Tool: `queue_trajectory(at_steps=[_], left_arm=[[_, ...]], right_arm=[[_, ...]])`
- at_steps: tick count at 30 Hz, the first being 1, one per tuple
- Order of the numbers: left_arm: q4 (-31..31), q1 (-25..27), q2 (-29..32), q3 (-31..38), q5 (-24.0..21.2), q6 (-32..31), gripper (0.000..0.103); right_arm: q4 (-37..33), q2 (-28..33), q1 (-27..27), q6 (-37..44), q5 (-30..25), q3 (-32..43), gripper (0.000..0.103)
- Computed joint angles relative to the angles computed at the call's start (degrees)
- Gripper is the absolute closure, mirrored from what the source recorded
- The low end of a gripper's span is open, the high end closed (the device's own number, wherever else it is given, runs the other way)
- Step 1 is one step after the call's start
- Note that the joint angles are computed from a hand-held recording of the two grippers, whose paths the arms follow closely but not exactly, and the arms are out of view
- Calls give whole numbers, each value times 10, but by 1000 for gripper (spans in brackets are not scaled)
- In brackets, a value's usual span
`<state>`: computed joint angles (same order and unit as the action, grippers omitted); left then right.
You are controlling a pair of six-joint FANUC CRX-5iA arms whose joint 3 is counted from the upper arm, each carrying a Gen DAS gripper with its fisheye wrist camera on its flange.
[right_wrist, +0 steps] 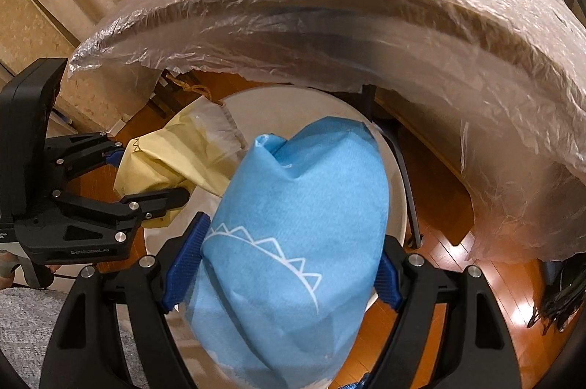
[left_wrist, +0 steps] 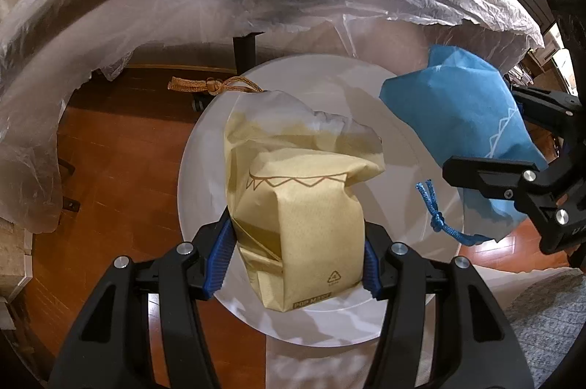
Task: Collect trash
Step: 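Carry the yellow bag with the left tool while the right tool carries the blue bag over the white bucket, then open the left tool while the right tool opens, dropping both bags into the bucket, then grasp the blue-red medicine box with the left tool while the right tool grasps the white medicine box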
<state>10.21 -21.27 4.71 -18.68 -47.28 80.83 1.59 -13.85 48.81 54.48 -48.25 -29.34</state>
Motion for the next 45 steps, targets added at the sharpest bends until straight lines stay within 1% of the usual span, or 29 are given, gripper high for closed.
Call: queue_trajectory(at_steps=[3,7,16,19,20,21,22,23,24,26,28,32,34,36,37,38,39,40,41,42,43,44,45], left_arm=[[-7,-2,9,9,-4,4,45],[-10,-5,20,12,1,12,46],[-19,-12,24,23,-2,19,46],[-9,-14,20,15,4,9,46],[6,-12,16,6,12,-10,46],[14,-12,12,-1,22,-23,43],[14,-13,7,-7,31,-28,32],[10,-15,1,-13,42,-28,28],[12,-15,-6,-20,52,-29,26],[7,-15,-13,-25,58,-16,26],[12,-10,-20,-29,56,-14,26],[50,6,-58,-53,64,-47,26],[73,14,-92,-66,72,-75,26],[116,25,-125,-83,87,-113,26],[142,32,-148,-92,104,-134,21],[152,33,-163,-95,121,-135,14],[161,35,-180,-101,151,-134,1],[174,36,-194,-111,190,-139,1],[175,34,-207,-117,241,-128,1],[167,35,-207,-113,261,-113,1],[159,42,-202,-101,264,-96,1],[180,50,-190,-87,257,-108,1],[214,54,-179,-80,249,-140,1]], right_arm=[[-5,7,-6,10,3,6,25],[-1,15,0,8,0,15,25],[-1,20,-1,10,-3,17,25],[5,22,1,4,-4,19,25],[4,23,1,5,-3,19,25],[4,25,0,4,-1,20,25],[3,23,0,3,4,18,23],[3,18,1,3,11,15,21],[7,15,2,-2,13,13,16],[44,8,13,-40,18,0,9],[68,-2,20,-65,22,-11,8],[99,-33,28,-93,22,-25,8],[125,-54,37,-109,18,-32,8],[189,-91,58,-146,13,-49,8],[229,-104,70,-170,7,-53,8],[262,-112,74,-187,4,-57,8],[325,-130,84,-226,-1,-68,4],[361,-140,85,-246,4,-75,4],[422,-154,83,-283,14,-89,4],[460,-162,76,-304,22,-97,4],[511,-164,65,-334,31,-103,4],[536,-158,54,-347,32,-98,4],[543,-146,43,-349,30,-87,4]])
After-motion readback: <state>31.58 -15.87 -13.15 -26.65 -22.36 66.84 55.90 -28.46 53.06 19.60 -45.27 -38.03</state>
